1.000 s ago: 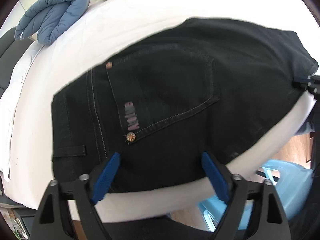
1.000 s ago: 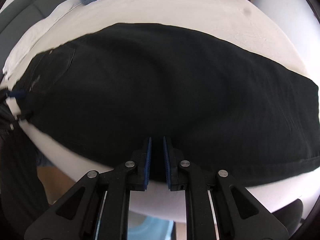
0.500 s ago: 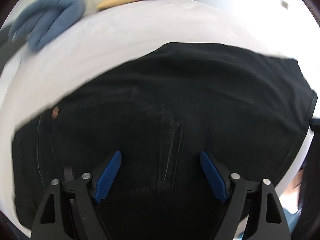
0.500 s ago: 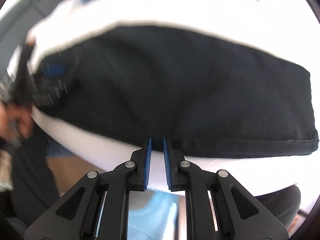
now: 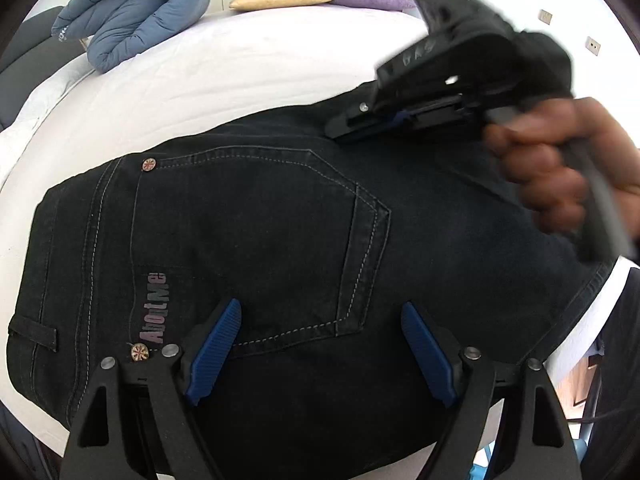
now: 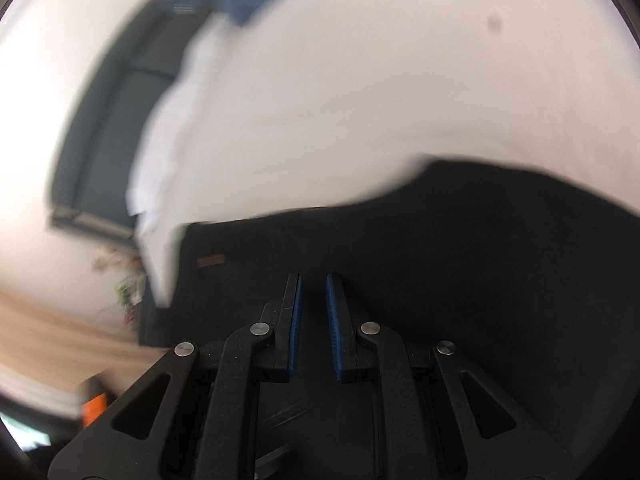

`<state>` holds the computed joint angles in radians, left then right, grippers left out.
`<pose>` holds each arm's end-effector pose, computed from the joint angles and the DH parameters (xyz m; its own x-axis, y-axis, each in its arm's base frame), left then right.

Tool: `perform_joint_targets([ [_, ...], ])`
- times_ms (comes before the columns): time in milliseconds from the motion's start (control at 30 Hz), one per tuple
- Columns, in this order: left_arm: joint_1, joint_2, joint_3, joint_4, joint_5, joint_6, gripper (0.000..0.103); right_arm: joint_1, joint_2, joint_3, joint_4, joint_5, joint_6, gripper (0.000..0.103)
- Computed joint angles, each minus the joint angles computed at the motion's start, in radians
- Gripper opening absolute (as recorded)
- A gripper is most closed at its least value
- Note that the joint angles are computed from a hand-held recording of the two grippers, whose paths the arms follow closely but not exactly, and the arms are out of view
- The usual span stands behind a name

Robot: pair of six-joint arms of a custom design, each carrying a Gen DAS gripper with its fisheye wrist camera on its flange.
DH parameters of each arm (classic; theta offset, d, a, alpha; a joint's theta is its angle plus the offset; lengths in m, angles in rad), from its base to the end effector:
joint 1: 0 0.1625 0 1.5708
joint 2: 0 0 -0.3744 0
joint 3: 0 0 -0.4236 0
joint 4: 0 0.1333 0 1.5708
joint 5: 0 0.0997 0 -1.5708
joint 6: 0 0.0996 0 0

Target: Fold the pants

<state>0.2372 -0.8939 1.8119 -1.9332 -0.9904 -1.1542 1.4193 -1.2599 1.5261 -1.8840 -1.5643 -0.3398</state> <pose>-0.4735 -0.3078 -0.0055 -0.7209 0.1739 -0.6709 0.4116 0.8862 -0.2126 0.0377 -0.6405 0.3127 -0.9823 -0.1871 0.0095 -0.1874 0.9812 -0.0465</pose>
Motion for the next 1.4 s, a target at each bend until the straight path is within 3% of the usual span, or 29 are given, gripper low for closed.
perform_joint_targets([
  [67,0.006,0.012,-0.012,-0.006,0.003,0.012,0.084,-0.049,0.017,-0.021,-0.037,0.096,0.023,0.000],
  [100,0.005,0.012,-0.011,-0.005,0.005,0.011,0.085,-0.070,0.000,-0.007,-0.114,0.118,0.044,0.000],
  [167,0.002,0.019,-0.017,0.006,0.010,0.009,0.085,-0.111,-0.041,0.011,-0.291,0.082,0.165,0.000],
  [233,0.000,0.020,-0.016,0.010,0.016,0.003,0.085,-0.155,-0.094,0.024,-0.369,0.076,0.270,0.001],
  [267,-0.001,0.020,-0.015,0.009,0.019,-0.002,0.086,-0.160,-0.127,0.036,-0.381,0.088,0.270,0.005],
  [333,-0.006,0.019,-0.011,0.009,0.024,-0.011,0.086,-0.174,-0.224,0.104,-0.346,0.229,0.169,0.007],
  [400,-0.008,0.032,-0.024,0.022,0.027,-0.017,0.087,-0.175,-0.284,0.164,-0.215,0.329,0.091,0.007],
  [467,-0.006,0.037,-0.036,0.040,0.019,-0.018,0.087,-0.155,-0.322,0.237,-0.104,0.309,0.021,0.007],
  [500,-0.005,0.039,-0.041,0.046,0.014,-0.020,0.087,-0.137,-0.333,0.279,-0.090,0.242,0.003,0.007],
  [533,-0.004,0.042,-0.047,0.052,0.007,-0.021,0.087,-0.153,-0.352,0.336,-0.114,0.204,-0.015,0.000],
  [567,-0.004,0.043,-0.052,0.059,0.004,-0.020,0.087,-0.199,-0.373,0.366,-0.135,0.209,-0.008,0.000],
  [633,0.002,0.046,-0.060,0.070,0.003,-0.018,0.087,-0.268,-0.396,0.375,-0.156,0.305,0.055,0.000],
  [700,0.003,0.042,-0.056,0.068,0.004,-0.020,0.087,-0.330,-0.464,0.376,-0.271,0.302,0.099,0.000],
  [867,0.003,0.043,-0.057,0.068,0.011,-0.020,0.087,-0.576,-0.532,0.261,-0.411,0.402,0.194,0.000],
  [967,0.000,0.042,-0.054,0.066,0.015,-0.022,0.087,-0.668,-0.547,0.197,-0.472,0.427,0.233,0.000],
  [1033,-0.002,0.040,-0.050,0.067,0.018,-0.025,0.087,-0.661,-0.562,0.186,-0.548,0.346,0.266,0.000],
  [1067,-0.005,0.038,-0.046,0.067,0.017,-0.028,0.087,-0.676,-0.581,0.191,-0.611,0.327,0.328,0.004],
  [1100,-0.007,0.041,-0.049,0.069,0.017,-0.033,0.087,-0.691,-0.595,0.199,-0.642,0.350,0.405,0.007],
  [1167,-0.008,0.045,-0.052,0.073,0.018,-0.040,0.088,-0.722,-0.627,0.238,-0.673,0.497,0.472,0.007],
  [1200,-0.007,0.049,-0.057,0.079,0.018,-0.044,0.088,-0.699,-0.639,0.256,-0.643,0.536,0.442,0.007],
  [1267,-0.005,0.057,-0.071,0.092,0.015,-0.046,0.089,-0.601,-0.638,0.286,-0.517,0.546,0.302,0.007],
  [1333,-0.002,0.061,-0.081,0.101,0.007,-0.045,0.089,-0.474,-0.597,0.305,-0.398,0.478,0.173,0.007],
  [1400,0.001,0.067,-0.093,0.110,0.002,-0.045,0.089,-0.400,-0.535,0.309,-0.332,0.438,0.125,0.007],
])
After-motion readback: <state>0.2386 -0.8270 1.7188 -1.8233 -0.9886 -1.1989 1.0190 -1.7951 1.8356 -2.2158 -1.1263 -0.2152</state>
